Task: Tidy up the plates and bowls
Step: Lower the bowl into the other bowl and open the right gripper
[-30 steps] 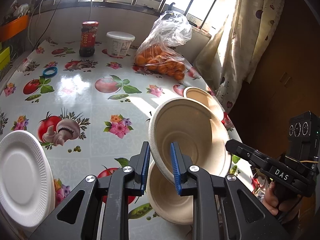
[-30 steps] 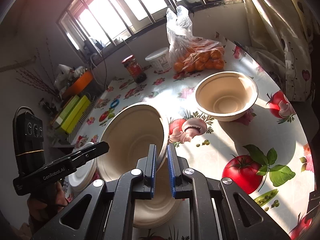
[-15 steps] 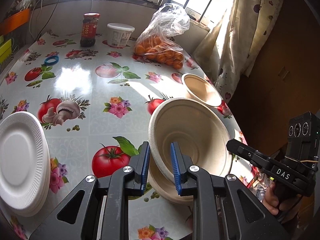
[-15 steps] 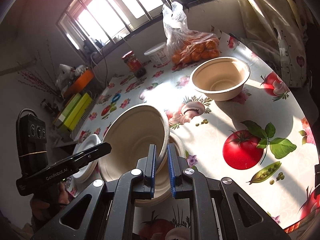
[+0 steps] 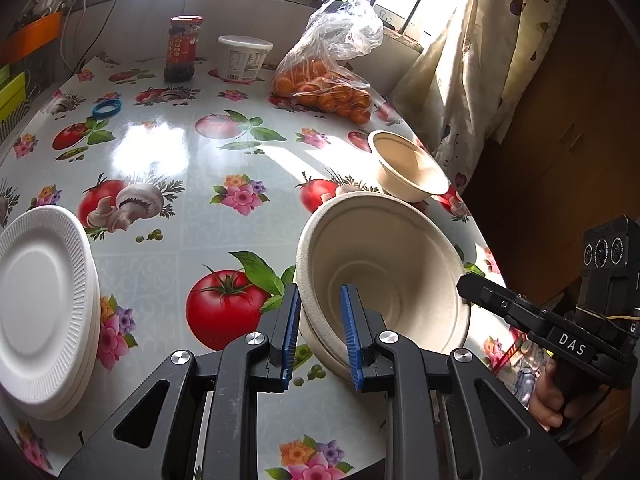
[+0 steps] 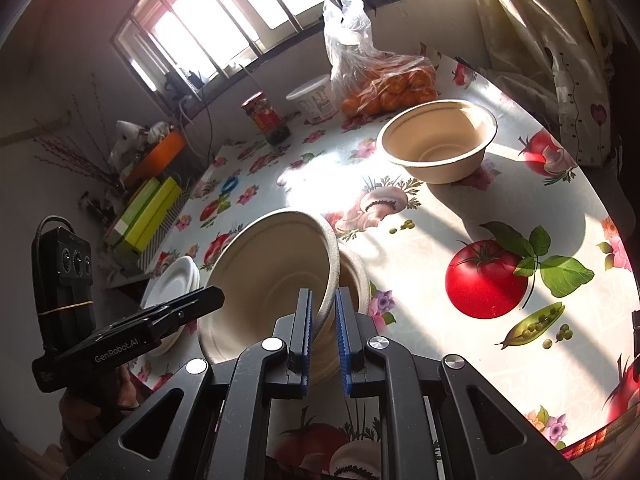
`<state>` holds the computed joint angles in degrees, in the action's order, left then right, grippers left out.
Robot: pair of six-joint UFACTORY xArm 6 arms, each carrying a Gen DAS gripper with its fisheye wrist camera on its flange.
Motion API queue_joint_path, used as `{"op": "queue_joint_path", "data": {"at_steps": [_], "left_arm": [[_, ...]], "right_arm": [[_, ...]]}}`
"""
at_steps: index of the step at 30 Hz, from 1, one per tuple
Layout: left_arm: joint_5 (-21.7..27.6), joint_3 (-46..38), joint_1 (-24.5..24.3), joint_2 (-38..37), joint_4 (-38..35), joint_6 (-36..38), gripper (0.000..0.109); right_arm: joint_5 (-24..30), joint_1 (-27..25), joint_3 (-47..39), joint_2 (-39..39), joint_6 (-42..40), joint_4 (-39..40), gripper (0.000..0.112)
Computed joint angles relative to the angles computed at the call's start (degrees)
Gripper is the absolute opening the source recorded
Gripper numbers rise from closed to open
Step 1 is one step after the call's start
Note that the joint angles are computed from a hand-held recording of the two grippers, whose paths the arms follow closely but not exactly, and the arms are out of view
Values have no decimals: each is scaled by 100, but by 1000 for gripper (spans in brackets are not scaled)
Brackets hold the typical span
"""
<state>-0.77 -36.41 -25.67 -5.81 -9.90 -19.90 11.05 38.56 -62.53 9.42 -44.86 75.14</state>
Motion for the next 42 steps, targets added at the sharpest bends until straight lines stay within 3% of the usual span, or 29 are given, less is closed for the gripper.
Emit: {"op": "queue_joint_path", "data": {"at_steps": [9, 30, 42], "left_arm": [[96, -6, 136, 53, 1275, -1060, 22], [148, -96, 113, 189, 1118, -981, 22], [131, -104, -44, 193, -53, 41, 24]], "right_arm": [[-51, 12, 19, 43, 194, -201, 12], [-71, 8, 13, 125, 101, -104, 14], [-40, -4, -27, 164, 94, -28, 14]]}}
